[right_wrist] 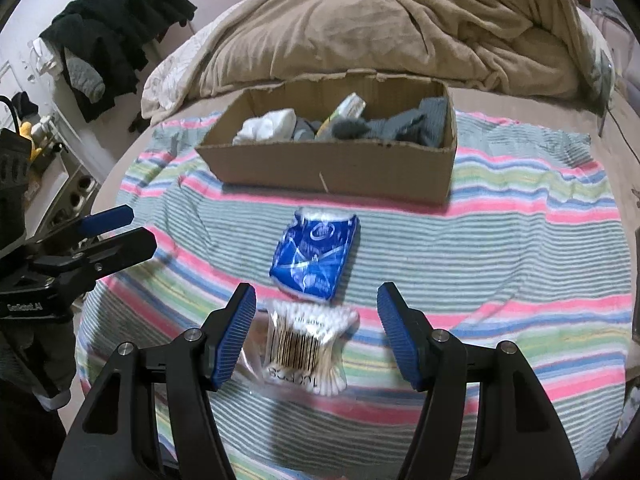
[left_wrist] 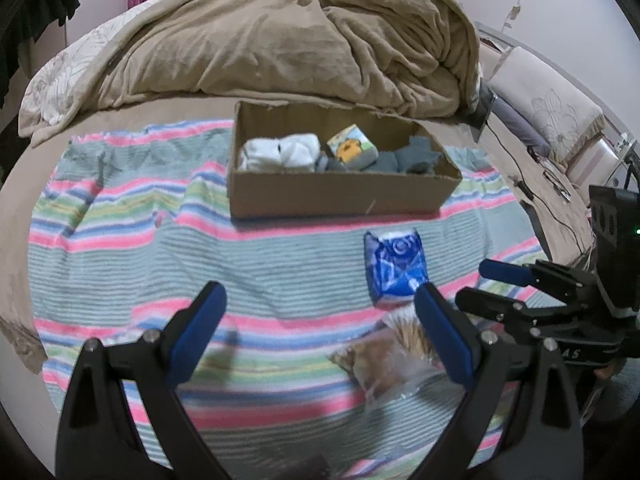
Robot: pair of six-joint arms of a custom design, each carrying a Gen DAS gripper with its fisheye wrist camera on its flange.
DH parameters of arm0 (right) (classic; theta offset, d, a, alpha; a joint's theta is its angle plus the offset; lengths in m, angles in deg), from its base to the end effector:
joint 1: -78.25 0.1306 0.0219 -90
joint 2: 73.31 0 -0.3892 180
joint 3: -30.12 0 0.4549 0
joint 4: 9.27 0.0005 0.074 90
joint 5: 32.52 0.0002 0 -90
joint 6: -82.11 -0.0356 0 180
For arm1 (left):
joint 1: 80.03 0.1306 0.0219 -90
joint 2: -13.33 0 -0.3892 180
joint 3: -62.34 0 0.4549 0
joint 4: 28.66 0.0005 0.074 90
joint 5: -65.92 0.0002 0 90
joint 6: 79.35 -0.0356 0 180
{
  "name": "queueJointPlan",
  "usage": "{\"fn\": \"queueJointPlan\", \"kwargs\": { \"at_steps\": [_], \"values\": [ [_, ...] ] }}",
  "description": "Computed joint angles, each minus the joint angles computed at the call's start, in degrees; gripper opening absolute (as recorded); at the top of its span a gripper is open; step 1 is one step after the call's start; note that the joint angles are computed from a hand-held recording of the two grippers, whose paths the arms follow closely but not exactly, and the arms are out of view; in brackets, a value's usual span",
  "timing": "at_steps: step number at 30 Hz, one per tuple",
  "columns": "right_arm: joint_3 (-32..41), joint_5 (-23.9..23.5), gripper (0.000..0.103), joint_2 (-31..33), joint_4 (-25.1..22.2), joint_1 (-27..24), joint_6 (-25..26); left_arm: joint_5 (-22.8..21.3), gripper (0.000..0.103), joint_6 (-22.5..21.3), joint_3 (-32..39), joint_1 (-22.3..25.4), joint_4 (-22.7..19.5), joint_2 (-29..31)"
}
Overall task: Organize objects
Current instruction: 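Grasp the snack bag with the left gripper while the right gripper grasps the cotton swab bag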
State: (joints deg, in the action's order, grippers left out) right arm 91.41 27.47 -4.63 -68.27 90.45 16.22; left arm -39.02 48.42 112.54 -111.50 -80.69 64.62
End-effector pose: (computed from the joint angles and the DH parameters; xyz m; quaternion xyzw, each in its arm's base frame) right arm 0.3612 0.0958 0.3385 -0.3449 0.8819 0.2316 0.2228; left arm 0.2589 -0.1483 0.3388 -0.0927 0.9369 -0.0767 0.3282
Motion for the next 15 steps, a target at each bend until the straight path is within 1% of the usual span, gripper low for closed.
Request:
{"fn": "queueJointPlan", "kwargs": {
  "at_steps": [7,15],
  "values": [
    [-1.7,1.5,0.066,0.4,-0.7,1.1,0.8,3.1,0.096,2.0,-2.0,-0.9,0.8,0.1],
    [-3.0,3.0,0.066,2.5,-0.8,3.0,1.4,5.2,0.096,3.3,-2.6,-1.6,1.6,2.7]
  ]
}}
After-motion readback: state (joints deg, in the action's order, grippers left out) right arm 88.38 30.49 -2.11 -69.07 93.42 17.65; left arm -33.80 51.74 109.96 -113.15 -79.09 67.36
